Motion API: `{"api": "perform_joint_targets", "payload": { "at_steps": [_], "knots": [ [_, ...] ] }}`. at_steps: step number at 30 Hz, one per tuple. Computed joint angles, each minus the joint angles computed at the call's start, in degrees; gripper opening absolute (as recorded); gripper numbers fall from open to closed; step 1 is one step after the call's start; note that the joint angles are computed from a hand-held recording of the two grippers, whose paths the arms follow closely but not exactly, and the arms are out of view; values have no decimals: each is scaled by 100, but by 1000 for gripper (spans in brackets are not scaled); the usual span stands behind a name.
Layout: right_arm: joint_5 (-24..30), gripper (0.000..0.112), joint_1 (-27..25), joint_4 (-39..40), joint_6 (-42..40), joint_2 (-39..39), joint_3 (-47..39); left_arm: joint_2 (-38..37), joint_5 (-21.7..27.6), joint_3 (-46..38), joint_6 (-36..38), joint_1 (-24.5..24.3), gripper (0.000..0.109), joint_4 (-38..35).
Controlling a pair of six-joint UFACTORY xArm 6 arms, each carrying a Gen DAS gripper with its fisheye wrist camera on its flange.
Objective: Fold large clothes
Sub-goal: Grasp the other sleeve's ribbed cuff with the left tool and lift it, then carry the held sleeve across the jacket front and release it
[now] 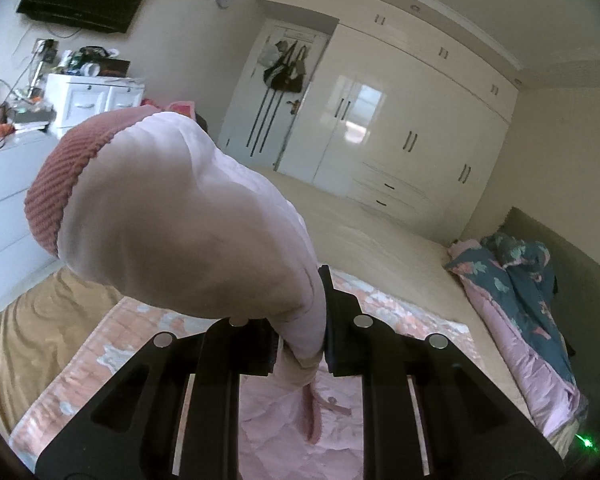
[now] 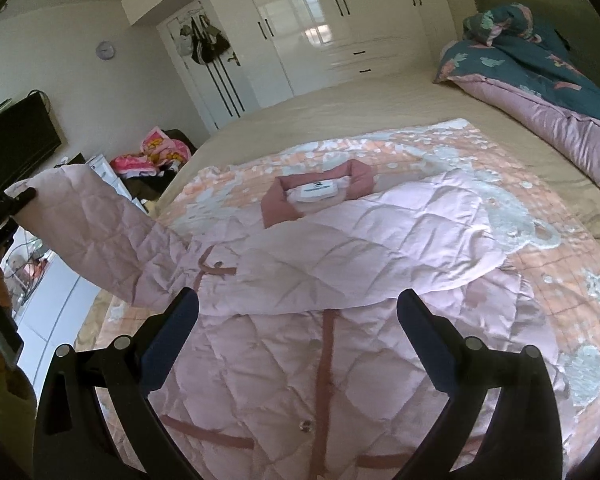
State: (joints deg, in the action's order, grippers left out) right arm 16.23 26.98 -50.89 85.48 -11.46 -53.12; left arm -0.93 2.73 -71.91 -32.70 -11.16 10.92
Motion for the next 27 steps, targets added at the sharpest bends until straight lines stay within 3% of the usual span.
{"api": "perform_joint_targets", "payload": {
  "at_steps": [8, 13, 16, 21, 27],
  "knots": [
    [-211, 99, -276, 368, -182, -325, 481, 211, 115, -251, -435, -356, 10, 629],
    [-302, 99, -470, 425, -149, -596, 772, 466, 199, -542, -161, -635, 10, 470],
    [-381, 99, -602, 508, -149, -737, 957, 624, 258, -710, 149, -825, 10, 271],
    [-511, 99, -795, 692, -269, -870, 1195, 930, 358, -953, 1302, -1194, 10, -708],
    [-632, 99, -1032, 896, -320, -1091, 1481, 1296, 527, -1204, 1552, -1506, 10, -810]
  ]
}}
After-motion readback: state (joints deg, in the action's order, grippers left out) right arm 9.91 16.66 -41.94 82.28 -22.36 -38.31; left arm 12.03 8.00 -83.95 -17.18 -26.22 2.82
